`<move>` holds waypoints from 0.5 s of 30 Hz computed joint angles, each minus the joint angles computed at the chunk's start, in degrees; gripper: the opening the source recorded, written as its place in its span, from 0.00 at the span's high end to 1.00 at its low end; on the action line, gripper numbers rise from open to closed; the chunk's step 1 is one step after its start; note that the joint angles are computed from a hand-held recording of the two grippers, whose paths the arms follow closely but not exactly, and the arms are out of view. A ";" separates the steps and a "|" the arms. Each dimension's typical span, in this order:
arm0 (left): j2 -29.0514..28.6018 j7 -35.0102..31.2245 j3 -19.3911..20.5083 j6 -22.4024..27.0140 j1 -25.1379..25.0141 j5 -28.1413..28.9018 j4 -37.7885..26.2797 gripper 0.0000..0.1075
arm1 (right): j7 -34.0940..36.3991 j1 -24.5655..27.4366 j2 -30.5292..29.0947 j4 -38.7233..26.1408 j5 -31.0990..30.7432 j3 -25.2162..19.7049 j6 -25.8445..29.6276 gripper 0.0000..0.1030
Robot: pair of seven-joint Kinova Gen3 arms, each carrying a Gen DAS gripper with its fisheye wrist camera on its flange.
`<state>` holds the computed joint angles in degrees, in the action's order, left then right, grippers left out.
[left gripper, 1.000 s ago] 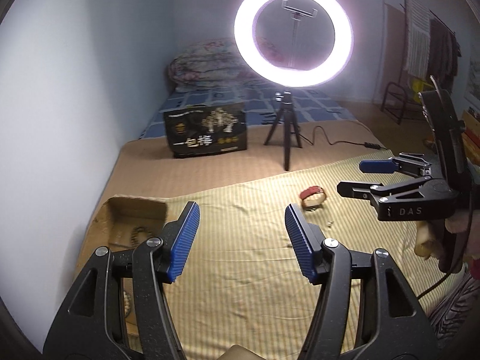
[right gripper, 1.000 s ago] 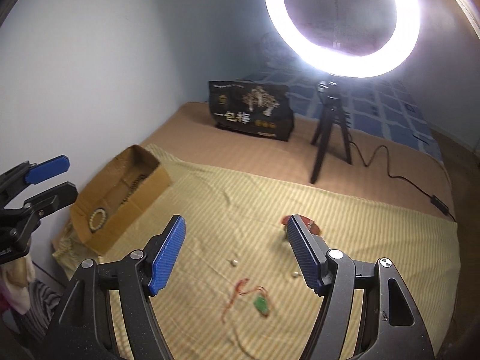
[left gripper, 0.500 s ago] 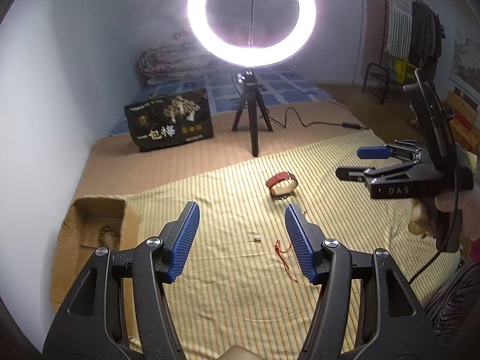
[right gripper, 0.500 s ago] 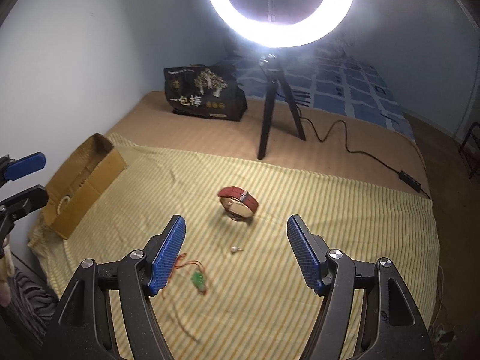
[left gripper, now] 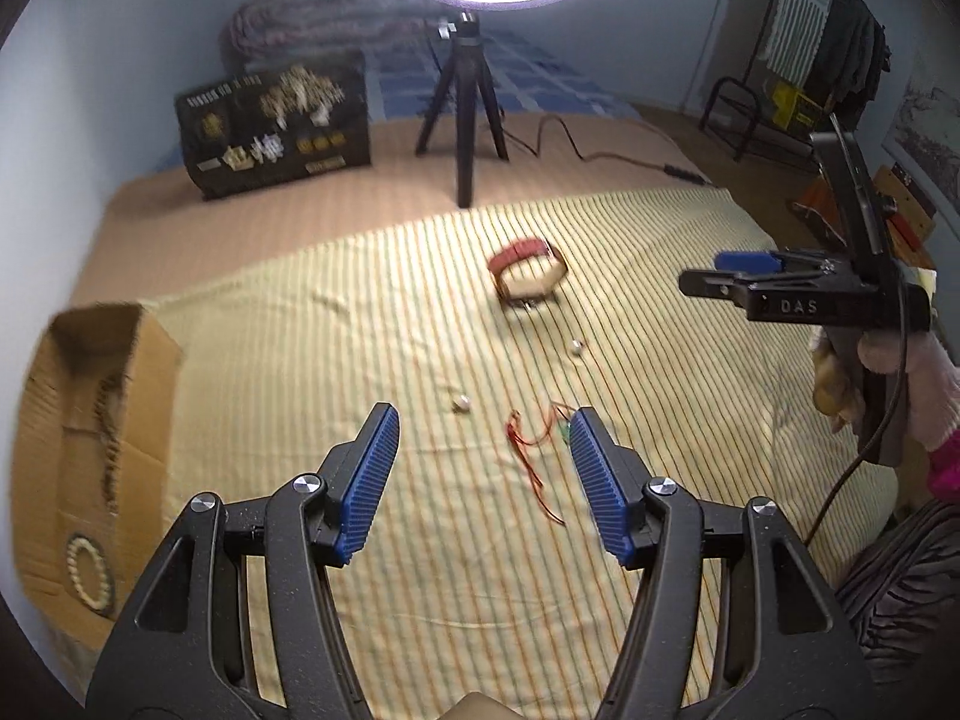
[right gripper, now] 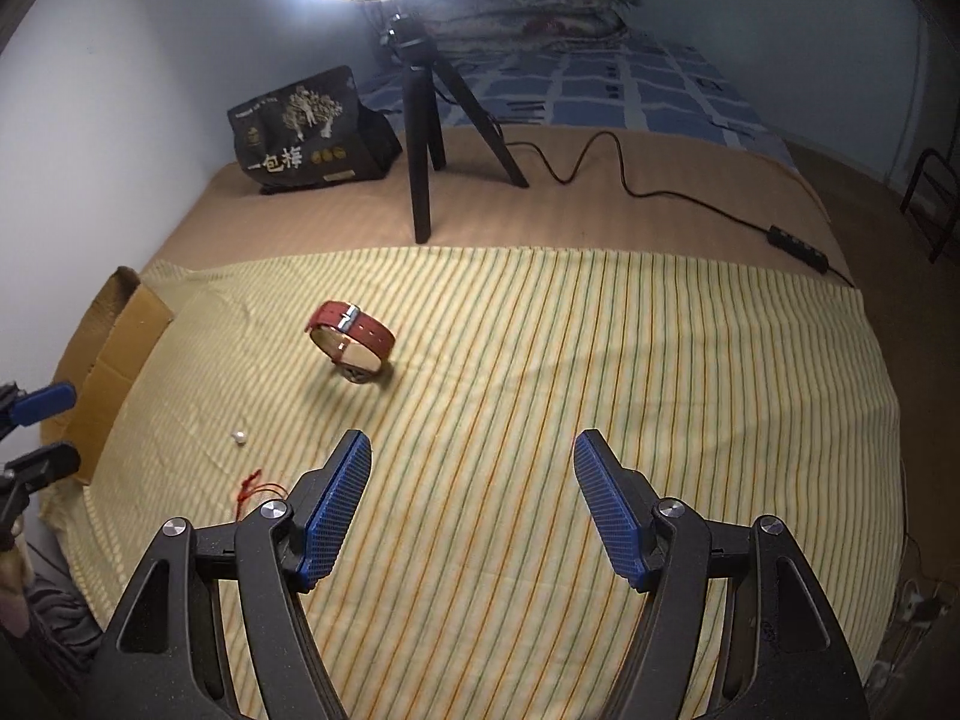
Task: Organize jewelry
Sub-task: 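Grasp the green jade pendant's red cord with the left tool while the right tool grasps a pearl earring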
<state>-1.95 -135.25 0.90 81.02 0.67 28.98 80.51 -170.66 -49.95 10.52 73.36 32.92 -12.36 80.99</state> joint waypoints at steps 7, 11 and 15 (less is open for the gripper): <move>1.80 -0.84 1.60 0.32 1.47 -0.70 1.47 0.43 | 4.38 0.95 1.21 0.43 -1.53 0.15 -3.17 0.32; 3.04 -0.62 2.47 0.04 2.30 -0.94 1.94 0.48 | 8.23 1.13 1.96 0.09 -2.54 0.38 -5.47 0.32; 4.38 -0.49 3.31 -0.09 3.12 -1.31 2.23 0.53 | 12.21 1.47 2.54 0.26 -3.70 0.69 -8.46 0.34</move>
<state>2.43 -135.74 4.21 80.92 3.78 27.67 82.74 -158.45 -48.48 13.06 73.62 29.22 -11.67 72.53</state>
